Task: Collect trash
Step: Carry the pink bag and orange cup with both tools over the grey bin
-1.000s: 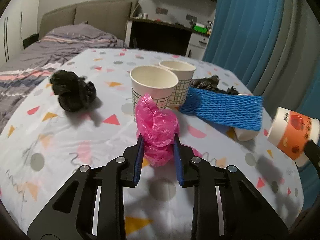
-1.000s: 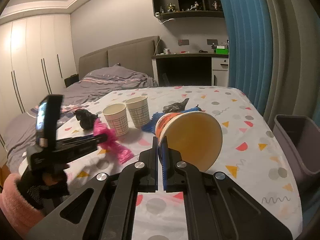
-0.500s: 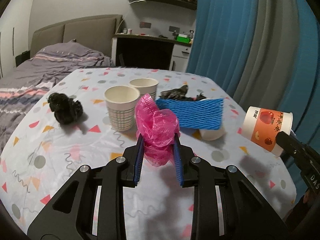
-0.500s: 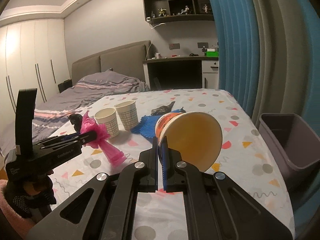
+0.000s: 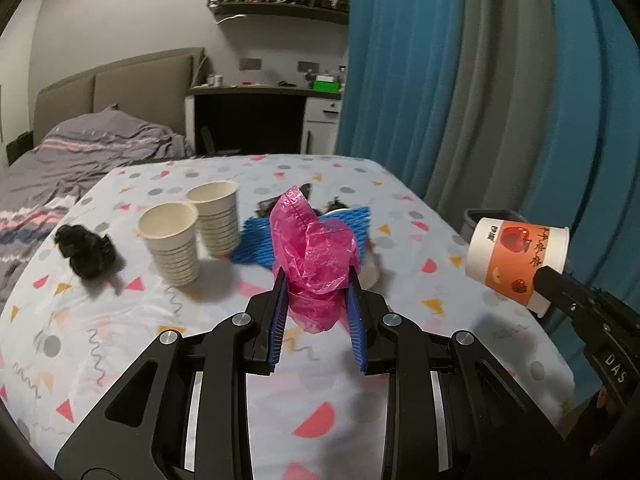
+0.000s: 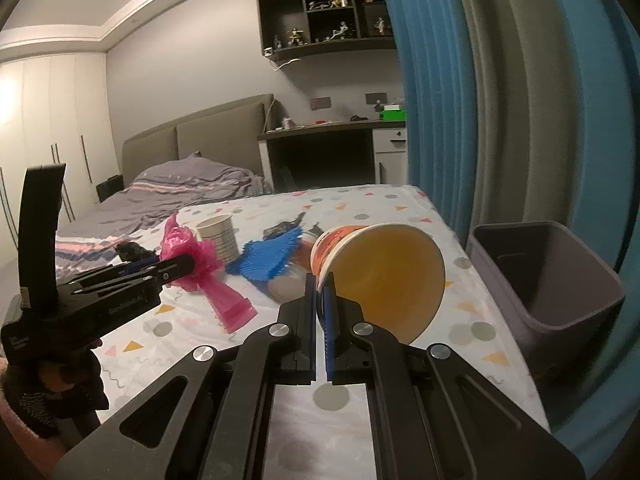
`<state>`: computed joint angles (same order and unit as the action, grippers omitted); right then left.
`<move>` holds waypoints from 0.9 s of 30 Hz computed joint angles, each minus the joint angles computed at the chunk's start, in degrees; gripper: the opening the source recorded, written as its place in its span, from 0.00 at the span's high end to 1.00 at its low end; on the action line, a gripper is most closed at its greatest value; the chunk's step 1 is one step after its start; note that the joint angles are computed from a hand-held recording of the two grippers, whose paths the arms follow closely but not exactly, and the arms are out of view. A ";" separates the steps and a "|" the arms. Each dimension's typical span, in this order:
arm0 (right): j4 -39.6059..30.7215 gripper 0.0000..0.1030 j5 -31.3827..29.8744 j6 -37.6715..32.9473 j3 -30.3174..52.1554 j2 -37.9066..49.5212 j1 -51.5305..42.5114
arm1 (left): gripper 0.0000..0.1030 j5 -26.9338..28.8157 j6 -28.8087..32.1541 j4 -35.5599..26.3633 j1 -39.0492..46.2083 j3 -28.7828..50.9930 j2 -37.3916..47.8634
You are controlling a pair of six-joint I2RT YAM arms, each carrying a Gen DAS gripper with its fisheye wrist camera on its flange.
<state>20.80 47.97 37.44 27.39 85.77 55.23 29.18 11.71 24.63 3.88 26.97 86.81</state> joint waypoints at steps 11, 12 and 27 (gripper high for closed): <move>-1.70 0.96 1.92 1.52 -4.64 -5.11 -2.06 | 0.74 -4.06 -1.79 1.63 -10.02 -0.61 -1.27; -1.82 0.96 1.90 1.48 -4.93 -5.53 -2.39 | 0.74 -4.48 -1.96 1.78 -11.03 -0.48 -1.18; -1.88 0.96 1.43 -1.67 -11.99 -14.53 -10.70 | 0.74 -11.95 -5.25 4.11 -27.90 3.09 1.78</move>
<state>18.92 49.39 35.78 15.40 71.24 44.53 17.24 6.46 28.74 -24.02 30.06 88.59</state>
